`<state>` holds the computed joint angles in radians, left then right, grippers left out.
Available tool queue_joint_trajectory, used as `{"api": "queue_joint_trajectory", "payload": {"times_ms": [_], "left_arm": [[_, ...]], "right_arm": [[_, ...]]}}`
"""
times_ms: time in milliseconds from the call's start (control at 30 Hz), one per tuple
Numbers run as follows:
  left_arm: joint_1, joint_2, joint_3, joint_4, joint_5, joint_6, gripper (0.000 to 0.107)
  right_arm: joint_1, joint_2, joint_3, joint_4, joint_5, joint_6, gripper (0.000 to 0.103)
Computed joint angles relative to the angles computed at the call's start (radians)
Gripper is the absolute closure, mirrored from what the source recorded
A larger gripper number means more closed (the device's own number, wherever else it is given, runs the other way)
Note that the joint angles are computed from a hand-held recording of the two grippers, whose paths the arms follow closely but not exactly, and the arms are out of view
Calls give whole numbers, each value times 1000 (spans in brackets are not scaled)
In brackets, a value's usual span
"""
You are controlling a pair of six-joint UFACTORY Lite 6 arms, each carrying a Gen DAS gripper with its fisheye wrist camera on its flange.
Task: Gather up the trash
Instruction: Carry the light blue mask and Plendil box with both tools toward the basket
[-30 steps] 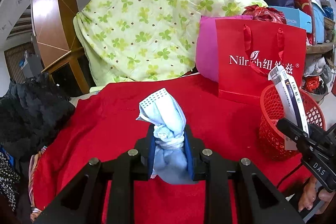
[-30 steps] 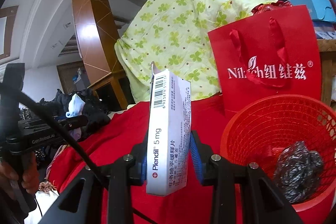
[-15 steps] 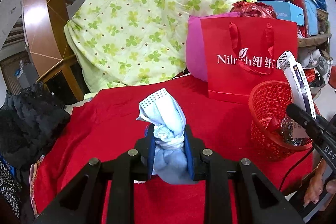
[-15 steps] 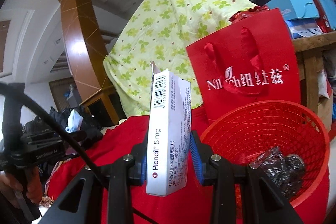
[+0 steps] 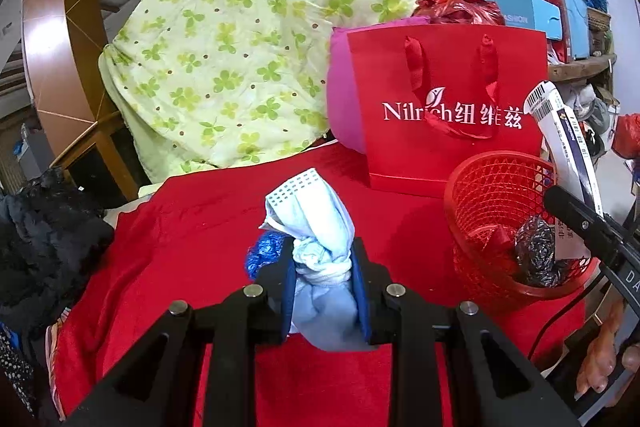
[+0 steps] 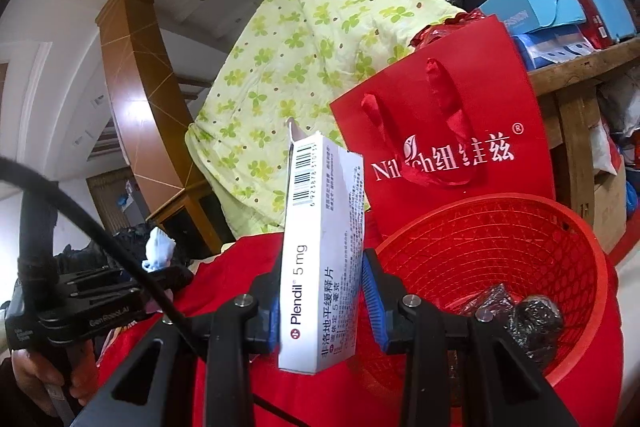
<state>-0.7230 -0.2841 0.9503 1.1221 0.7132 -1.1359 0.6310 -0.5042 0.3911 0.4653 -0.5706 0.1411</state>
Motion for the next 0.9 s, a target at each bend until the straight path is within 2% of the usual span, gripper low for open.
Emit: {"api": "queue_joint_trajectory", "payload": {"times_ms": [233,500,633,833,900], "left_arm": [[-15,41,30,0,-16,-7,80],[-39,70,50,-8,-42,-8,80],[-24,77,73,-96,-118,60,80],[-4,114,130,-286,-231,231,80],[10,138,155,-398,-282,332,80]], "right_arm": [[-13,-54,-39,35,4,18,67],[-90,-135,-94,-17,42,93,66],[-139,-172,-114,-42,65,120,66],[-297,-212,-153,-320,101,432,66],[-375,-213,-166,-490,96,612,66]]}}
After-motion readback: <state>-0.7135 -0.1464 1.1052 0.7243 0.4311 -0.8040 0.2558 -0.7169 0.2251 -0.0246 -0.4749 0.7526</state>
